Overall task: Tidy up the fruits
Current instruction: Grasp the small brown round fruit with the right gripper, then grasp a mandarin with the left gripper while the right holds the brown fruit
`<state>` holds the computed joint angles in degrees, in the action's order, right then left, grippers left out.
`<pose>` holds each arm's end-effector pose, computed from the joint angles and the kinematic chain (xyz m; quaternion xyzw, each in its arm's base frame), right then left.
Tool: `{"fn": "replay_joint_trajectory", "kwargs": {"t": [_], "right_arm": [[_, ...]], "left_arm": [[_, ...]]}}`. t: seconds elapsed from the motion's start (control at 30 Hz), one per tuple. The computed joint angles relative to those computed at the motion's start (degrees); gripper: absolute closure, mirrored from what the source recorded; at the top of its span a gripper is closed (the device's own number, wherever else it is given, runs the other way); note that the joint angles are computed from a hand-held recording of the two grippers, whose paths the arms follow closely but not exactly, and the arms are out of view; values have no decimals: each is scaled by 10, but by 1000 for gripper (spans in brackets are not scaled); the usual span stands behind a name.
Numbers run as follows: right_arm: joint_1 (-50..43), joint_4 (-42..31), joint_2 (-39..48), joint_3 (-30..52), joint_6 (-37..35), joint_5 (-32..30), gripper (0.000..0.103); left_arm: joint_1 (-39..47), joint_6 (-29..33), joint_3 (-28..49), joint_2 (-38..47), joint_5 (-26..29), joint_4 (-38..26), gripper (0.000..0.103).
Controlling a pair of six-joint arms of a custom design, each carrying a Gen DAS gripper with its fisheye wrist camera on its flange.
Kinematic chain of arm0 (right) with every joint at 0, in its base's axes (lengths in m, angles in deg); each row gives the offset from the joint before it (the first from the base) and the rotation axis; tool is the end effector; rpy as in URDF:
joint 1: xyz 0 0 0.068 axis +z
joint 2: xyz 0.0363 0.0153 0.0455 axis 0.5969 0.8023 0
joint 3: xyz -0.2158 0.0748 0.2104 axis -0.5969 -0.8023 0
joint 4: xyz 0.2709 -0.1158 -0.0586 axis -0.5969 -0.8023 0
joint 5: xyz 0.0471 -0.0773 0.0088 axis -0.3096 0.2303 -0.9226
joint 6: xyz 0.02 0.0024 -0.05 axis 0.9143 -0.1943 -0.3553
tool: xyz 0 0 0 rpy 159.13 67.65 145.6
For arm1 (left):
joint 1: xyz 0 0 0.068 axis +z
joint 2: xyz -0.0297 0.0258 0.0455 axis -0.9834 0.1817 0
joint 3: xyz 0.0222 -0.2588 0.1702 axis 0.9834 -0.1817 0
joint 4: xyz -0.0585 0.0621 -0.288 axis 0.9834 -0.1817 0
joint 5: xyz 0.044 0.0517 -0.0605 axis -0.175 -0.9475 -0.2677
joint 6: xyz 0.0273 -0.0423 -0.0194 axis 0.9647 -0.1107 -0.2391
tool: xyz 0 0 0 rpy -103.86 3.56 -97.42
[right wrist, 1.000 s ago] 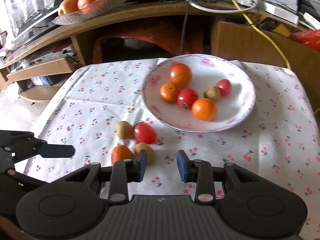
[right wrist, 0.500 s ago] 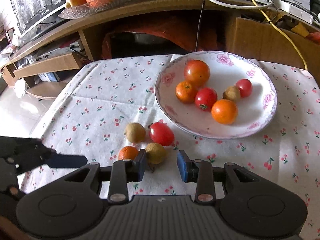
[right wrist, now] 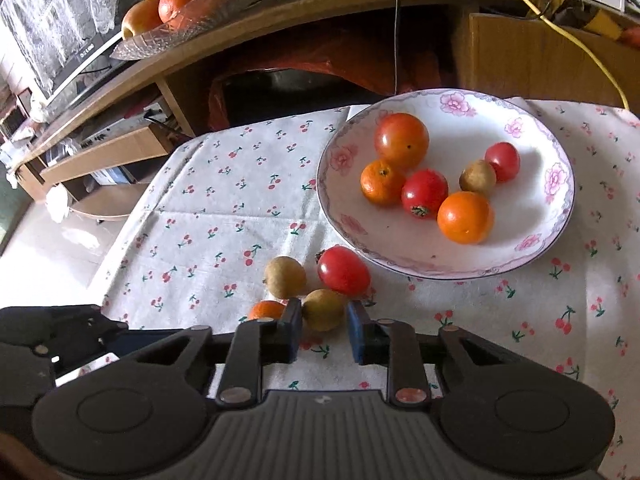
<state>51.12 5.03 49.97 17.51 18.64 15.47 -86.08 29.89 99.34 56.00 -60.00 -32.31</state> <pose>0.3100 0.0848 0.1285 0.0043 0.9383 0.1532 0.3099 0.3007 -0.0442 0.1445 0.2318 0.9365 -0.1099 0.2392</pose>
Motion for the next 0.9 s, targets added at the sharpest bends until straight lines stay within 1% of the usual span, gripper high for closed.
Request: {"fn": "replay_joint_trajectory", "kwargs": {"t": [0.27,0.37,0.47,0.63,0.8,0.9], "right_arm": [[-7,-20,-19,-8,-5,-16,63],[-8,-29,-37,-17,-8,-1,63],[-11,-41,-56,-25,-12,18,63],[-25,-69,-85,-41,-20,47,63],[-47,-72,-104,-65,-31,39,63],[-60,-70,-111,-74,-36,24,63]], "left_arm": [[1,0,1,-1,5,0,25],[0,-5,2,1,11,6,25],[-7,-12,-4,5,12,33,26],[-31,-29,-10,16,-5,74,31],[-46,-49,-7,35,-11,104,32],[-55,-55,-8,45,-17,124,37]]}}
